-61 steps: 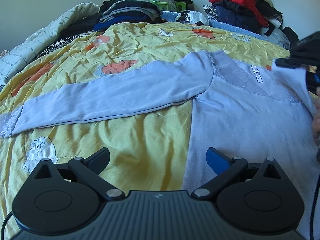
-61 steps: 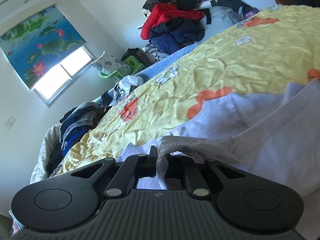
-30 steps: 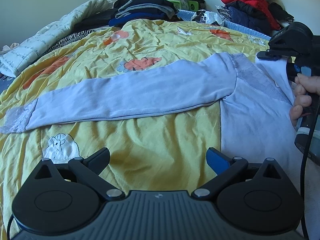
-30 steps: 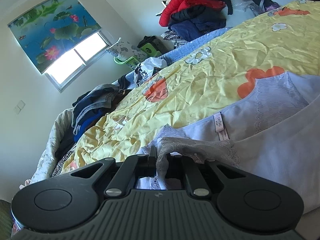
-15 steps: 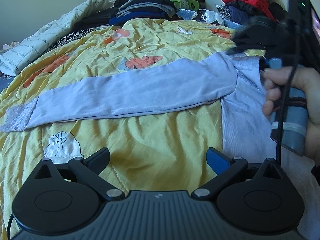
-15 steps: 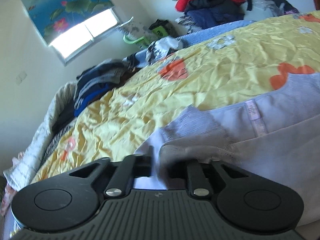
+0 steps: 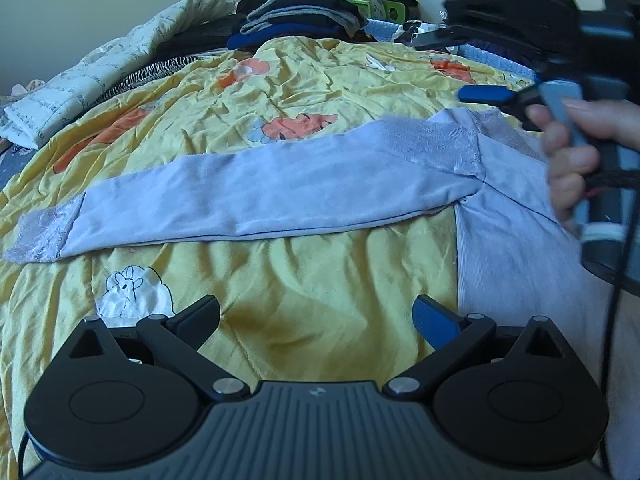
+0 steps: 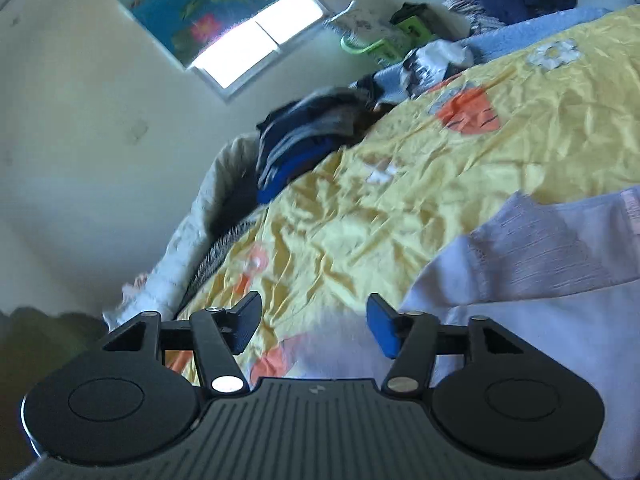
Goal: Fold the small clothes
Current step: 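Lay the sleeve on the sweater body and open the right gripper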
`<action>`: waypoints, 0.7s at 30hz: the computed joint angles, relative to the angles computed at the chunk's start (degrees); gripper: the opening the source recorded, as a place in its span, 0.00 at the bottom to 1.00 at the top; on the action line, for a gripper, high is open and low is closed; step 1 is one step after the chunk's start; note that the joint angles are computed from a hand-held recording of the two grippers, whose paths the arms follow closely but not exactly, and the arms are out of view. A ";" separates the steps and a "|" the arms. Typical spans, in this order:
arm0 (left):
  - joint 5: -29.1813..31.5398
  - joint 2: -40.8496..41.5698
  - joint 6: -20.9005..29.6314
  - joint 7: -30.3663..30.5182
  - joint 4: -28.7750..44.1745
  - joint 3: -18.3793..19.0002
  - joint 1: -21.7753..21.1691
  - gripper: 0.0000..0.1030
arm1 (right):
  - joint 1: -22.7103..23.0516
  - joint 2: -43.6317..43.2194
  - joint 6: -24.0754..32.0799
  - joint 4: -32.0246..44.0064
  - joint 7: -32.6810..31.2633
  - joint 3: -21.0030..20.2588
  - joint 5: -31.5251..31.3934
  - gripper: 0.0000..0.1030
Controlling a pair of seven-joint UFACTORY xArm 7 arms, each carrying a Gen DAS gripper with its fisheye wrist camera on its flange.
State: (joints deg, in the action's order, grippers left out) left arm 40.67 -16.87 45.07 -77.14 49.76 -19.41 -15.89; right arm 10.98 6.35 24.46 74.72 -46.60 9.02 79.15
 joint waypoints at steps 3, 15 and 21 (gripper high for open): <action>0.02 -0.01 -0.14 0.21 0.08 0.07 -0.02 1.00 | -0.10 -0.72 0.10 -0.83 1.39 -0.48 -3.44 0.60; 0.36 -2.01 2.62 -0.74 -0.83 -0.50 0.69 1.00 | 0.71 -3.26 -0.57 -6.57 13.90 0.01 -18.94 0.62; -0.05 -2.24 2.64 -0.89 -1.16 -0.31 1.08 1.00 | 4.50 -14.80 -9.69 -17.74 7.79 -0.68 -24.98 0.73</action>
State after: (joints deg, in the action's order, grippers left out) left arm 40.62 -19.11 47.71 -78.03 48.60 -19.72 -14.82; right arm 15.48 -8.44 14.76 56.98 -38.81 8.35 54.17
